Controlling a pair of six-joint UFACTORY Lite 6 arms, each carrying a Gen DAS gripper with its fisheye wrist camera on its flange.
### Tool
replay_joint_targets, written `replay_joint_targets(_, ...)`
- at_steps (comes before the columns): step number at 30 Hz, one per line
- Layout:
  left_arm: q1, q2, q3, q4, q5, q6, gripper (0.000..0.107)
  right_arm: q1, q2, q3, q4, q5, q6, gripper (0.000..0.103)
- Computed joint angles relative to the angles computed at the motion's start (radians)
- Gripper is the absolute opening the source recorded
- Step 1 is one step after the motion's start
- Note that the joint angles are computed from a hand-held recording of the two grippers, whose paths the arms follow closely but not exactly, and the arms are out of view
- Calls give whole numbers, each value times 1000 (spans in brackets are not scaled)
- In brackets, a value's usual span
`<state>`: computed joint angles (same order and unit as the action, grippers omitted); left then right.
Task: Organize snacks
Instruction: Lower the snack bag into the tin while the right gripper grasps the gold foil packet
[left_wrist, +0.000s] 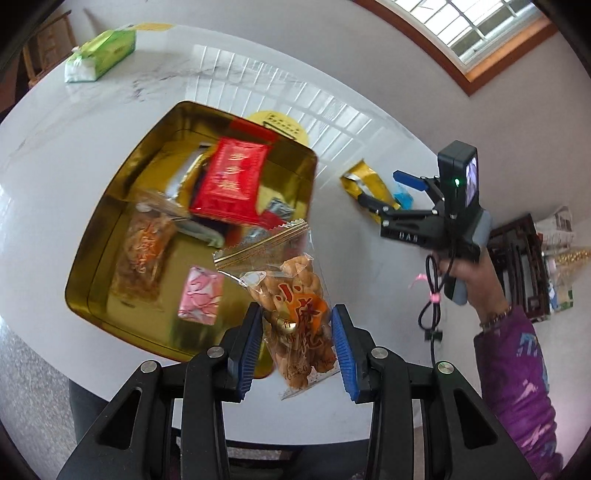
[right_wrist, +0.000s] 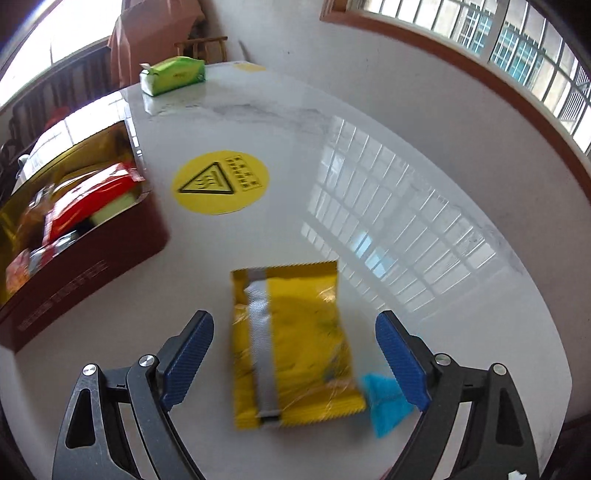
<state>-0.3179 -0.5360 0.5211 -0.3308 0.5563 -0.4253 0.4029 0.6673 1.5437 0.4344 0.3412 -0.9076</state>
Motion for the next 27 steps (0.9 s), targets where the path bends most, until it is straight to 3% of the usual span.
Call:
replay_joint_targets(2,41,-7,-5,-30,12,55,39,-12,97,139,-33,116,63,85)
replay_joint_targets(4,69,-12,-11,-45,19,93,39,-20,163,214,-33,194,83,67)
replay_joint_targets(5,82,-30,-18,-50,34,106,39,-25,159,210,8,210,61,61)
replay_joint_targets(8,100,-52,-32,-48,48,108,39,6,87,103,-50,138,153,54)
replay_joint_targets(11,131,-88,-45,-54,73,127,39,34,-80,-162,-2,-26,120,53)
replay_joint_targets(13,123,-128,-53,-4,90,80,39,34,-231,-364,203,-103,-36,53)
replay_joint_targets(16,147,-182,-74,1,118,86,39,-25,-504,-662,517,-130,-271,53)
replay_joint_targets(19,172,-223,-97,18,143,91,39,-197,-810,-958,830,-83,-552,53)
replay_joint_targets(21,177,-239,-106,37,154,84,39,-391,-974,-1109,938,-27,-694,53)
replay_joint_targets(23,174,-262,-113,54,161,73,39,-595,-1045,-1171,907,65,-711,54)
replay_joint_targets(27,152,-286,-122,102,155,43,39,-926,-1001,-1185,924,149,-847,54)
